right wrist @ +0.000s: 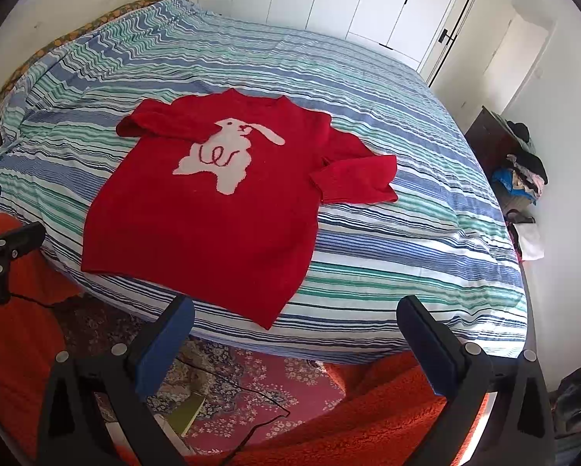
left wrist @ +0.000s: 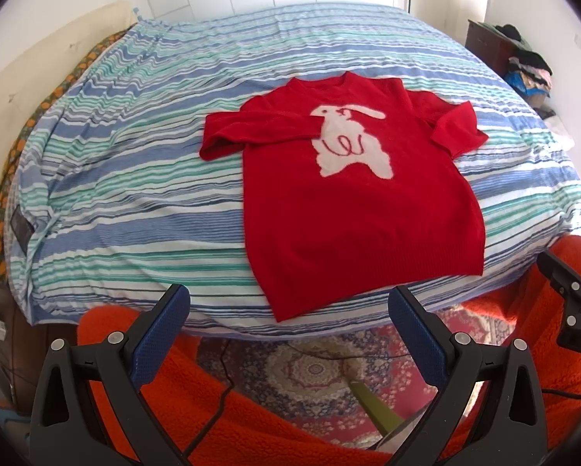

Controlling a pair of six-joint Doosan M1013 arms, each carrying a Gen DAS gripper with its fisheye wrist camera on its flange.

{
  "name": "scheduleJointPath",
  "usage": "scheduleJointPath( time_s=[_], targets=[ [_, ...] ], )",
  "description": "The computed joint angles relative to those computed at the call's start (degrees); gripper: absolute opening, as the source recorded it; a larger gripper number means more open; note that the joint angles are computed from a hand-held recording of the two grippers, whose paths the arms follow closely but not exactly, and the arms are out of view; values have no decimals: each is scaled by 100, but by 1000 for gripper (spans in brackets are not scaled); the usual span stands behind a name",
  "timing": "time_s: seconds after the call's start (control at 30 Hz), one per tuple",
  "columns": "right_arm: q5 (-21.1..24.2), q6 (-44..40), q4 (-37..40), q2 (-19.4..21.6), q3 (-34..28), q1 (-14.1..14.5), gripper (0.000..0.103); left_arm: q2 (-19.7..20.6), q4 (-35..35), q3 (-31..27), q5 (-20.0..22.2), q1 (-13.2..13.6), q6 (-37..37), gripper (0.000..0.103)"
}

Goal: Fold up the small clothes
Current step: 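Move both tools toward the red rabbit-print sweater on the bed, then grasp the sweater's sleeve cuff with the right tool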

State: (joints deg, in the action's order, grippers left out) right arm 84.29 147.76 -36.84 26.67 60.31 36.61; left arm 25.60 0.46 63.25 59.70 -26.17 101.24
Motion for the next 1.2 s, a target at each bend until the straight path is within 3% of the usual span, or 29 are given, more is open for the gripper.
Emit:
scheduleJointPath(
  time_s=[0.13, 0.2, 0.33, 0.43, 0.47, 0.5, 0.53, 0.6, 0.7, 0.8, 0.87, 0.93, 1.07, 1.2],
  targets=[
    [-226, 83, 34, -67, 106, -6, 103, 21, 18, -30, 50, -12, 18, 102],
    [-648, 215, 73, -189, 279, -13, 103, 18, 30, -22, 43, -22, 30, 102],
    [-2015, 611, -220, -640, 950, -167, 103, 22, -11, -33, 37, -17, 87, 102],
    [-2292, 864, -929, -783, 1341, -529, 103, 12, -63, -15, 11, -3, 128, 102],
    [-2148, 764, -1054, -711, 1336, -694, 102, 8, -67, -9, 3, 1, 122, 102],
    [-2072, 521, -964, -621, 1305, -878, 95, 4, -62, -3, -2, 4, 103, 102],
    [-2125, 47, -582, -518, 1232, -1105, 80, 6, -46, -9, 2, 6, 72, 102],
    [-2363, -951, 253, -286, 1056, -1451, 69, -4, 5, 3, 4, 10, -29, 102],
    [-2684, -1952, 1001, 118, 750, -1707, 69, 3, 141, -11, 54, 14, -198, 102],
    [-2771, -2310, 1384, 487, 499, -1850, 69, 35, 299, -55, 131, 10, -329, 102],
    [-2697, -2207, 1614, 648, 400, -1971, 58, 57, 401, -87, 175, -2, -387, 102],
    [-2940, -1815, 1712, 543, 573, -2081, 11, 48, 511, -74, 147, -18, -435, 102],
    [-3673, -73, 1044, -266, 1483, -2255, 11, 104, 557, -126, 266, -43, -451, 102],
    [-3491, 1175, 319, -1033, 2251, -2557, 11, 214, 436, -271, 479, -107, -219, 102]
  ],
)
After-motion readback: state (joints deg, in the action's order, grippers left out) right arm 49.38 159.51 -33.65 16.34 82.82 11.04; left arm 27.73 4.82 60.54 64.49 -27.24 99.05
